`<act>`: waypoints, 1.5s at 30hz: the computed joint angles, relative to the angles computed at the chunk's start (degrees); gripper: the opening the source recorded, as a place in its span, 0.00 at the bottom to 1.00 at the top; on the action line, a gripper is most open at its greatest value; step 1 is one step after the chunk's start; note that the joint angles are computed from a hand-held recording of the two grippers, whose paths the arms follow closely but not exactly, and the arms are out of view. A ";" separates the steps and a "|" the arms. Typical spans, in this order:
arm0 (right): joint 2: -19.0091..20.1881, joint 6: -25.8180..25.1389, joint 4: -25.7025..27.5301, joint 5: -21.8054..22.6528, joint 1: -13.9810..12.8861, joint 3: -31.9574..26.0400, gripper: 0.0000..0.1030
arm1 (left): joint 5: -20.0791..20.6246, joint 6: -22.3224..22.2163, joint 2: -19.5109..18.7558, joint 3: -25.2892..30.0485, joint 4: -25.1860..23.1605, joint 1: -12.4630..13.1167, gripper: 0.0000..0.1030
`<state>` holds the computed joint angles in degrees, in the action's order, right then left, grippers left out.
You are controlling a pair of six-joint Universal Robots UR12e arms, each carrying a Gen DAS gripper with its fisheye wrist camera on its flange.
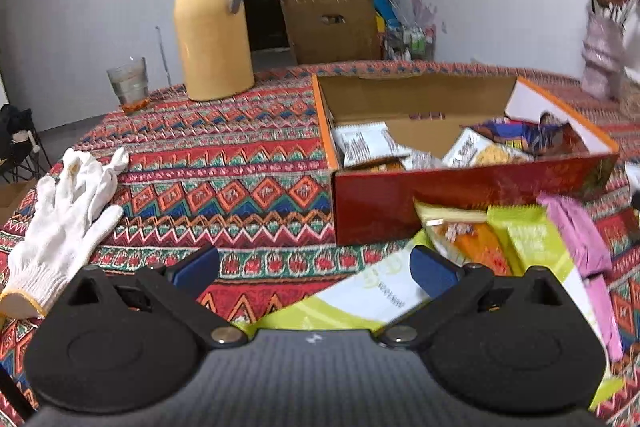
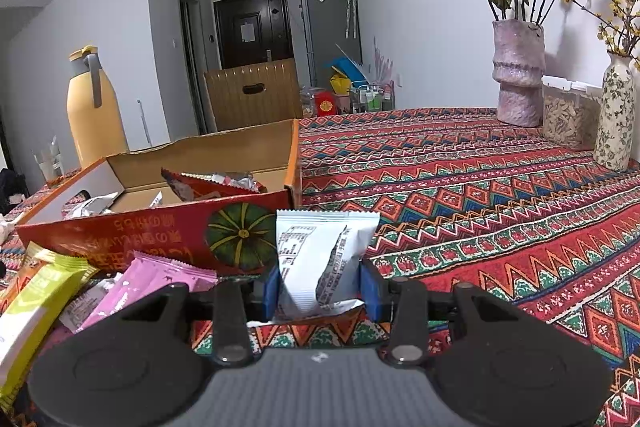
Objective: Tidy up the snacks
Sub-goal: 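Grasp a white packet with the right gripper while the left gripper grasps a green-and-white bar, then carry both held packets over the open box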
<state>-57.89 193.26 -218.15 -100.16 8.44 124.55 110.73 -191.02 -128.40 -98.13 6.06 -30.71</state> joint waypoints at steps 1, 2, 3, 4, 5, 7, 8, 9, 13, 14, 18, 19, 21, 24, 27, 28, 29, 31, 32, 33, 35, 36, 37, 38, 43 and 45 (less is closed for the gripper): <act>0.02 0.07 -0.02 0.03 -0.01 -0.03 0.39 | -1.17 0.11 0.23 -0.28 -0.40 0.28 1.00; 0.03 0.14 -0.12 0.09 -0.04 0.01 0.39 | -2.63 0.34 0.45 -0.58 -0.69 0.62 1.00; 0.03 0.19 -0.18 0.11 -0.05 0.02 0.39 | -4.39 1.05 0.61 -0.89 -0.89 1.01 1.00; 0.04 0.23 -0.24 0.12 -0.07 0.04 0.39 | -5.64 2.01 0.64 -1.02 -1.15 1.28 1.00; 0.06 0.28 -0.28 0.12 -0.06 0.03 0.39 | -6.13 2.53 0.62 -0.99 -1.82 1.41 1.00; 0.07 0.31 -0.29 0.10 -0.05 0.03 0.39 | -7.22 2.96 0.60 -0.86 -3.32 1.67 1.00; 0.07 0.31 -0.29 0.10 -0.05 0.03 0.39 | -8.05 3.35 0.62 -0.83 -3.88 1.83 1.00; 0.09 0.36 -0.31 0.05 -0.05 0.01 0.39 | -9.04 3.93 0.61 -0.77 -4.37 2.02 1.00; 0.07 0.57 -0.24 -0.06 -0.05 0.02 0.39 | -10.92 5.25 0.23 -0.05 -5.82 2.33 1.00; 0.05 0.62 -0.21 -0.05 -0.07 0.03 0.39 | -11.61 5.09 0.13 0.09 -5.99 2.46 1.00; 0.05 0.66 -0.20 0.03 -0.09 0.03 0.39 | -14.34 4.43 0.19 0.09 -6.51 2.95 0.86; 0.06 0.69 -0.20 0.13 -0.12 0.04 0.39 | -15.27 4.48 0.34 -0.17 -6.27 3.06 0.81; 0.08 0.77 -0.22 0.39 -0.18 0.04 0.39 | -16.53 4.85 0.71 -0.73 -6.00 3.08 0.64; 0.13 0.81 -0.37 0.64 -0.25 0.04 0.39 | -16.57 5.18 1.11 -1.59 -5.54 2.77 0.50; 0.20 0.90 -0.71 0.82 -0.35 0.11 0.39 | -14.48 4.72 1.60 -2.36 -5.49 2.10 0.43; 0.19 0.93 -0.72 0.89 -0.38 0.12 0.39 | -13.71 3.97 1.78 -2.57 -5.72 1.92 0.42; 0.19 0.93 -0.72 0.89 -0.38 0.12 0.39 | -12.99 3.03 1.90 -2.63 -6.01 1.78 0.42; 0.16 0.98 -0.63 1.00 -0.38 0.09 0.39 | -10.68 1.09 1.87 -2.35 -6.80 1.35 0.47; 0.16 0.98 -0.63 1.00 -0.38 0.09 0.39 | -9.58 0.21 1.72 -2.16 -6.93 1.12 0.54; 0.16 0.98 -0.63 1.00 -0.38 0.09 0.39 | -8.57 -0.55 1.45 -1.84 -6.94 0.89 0.60; 0.18 0.99 -0.67 0.94 -0.37 0.08 0.39 | -7.61 -1.72 1.02 -1.27 -6.97 0.69 0.64; 0.18 0.99 -0.67 0.94 -0.37 0.08 0.39 | -7.54 -2.31 0.86 -1.09 -6.83 0.65 0.64; 0.20 1.06 -0.67 0.93 -0.38 0.06 0.39 | -7.43 -2.58 0.67 -0.82 -6.75 0.58 0.64; 0.17 1.07 -0.63 0.95 -0.38 0.08 0.39 | -6.98 -2.81 0.54 -0.56 -6.89 0.48 0.66; 0.21 1.08 -0.93 1.08 -0.42 0.11 0.39 | -5.27 -5.13 0.01 0.01 -7.04 0.12 0.75; 0.27 1.10 -1.15 1.24 -0.45 0.09 0.39 | -5.25 -5.50 -0.05 0.03 -6.83 0.10 0.69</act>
<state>-57.62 194.36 -219.30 -98.92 7.99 124.65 105.48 -196.52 -128.45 -98.10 -0.77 -30.61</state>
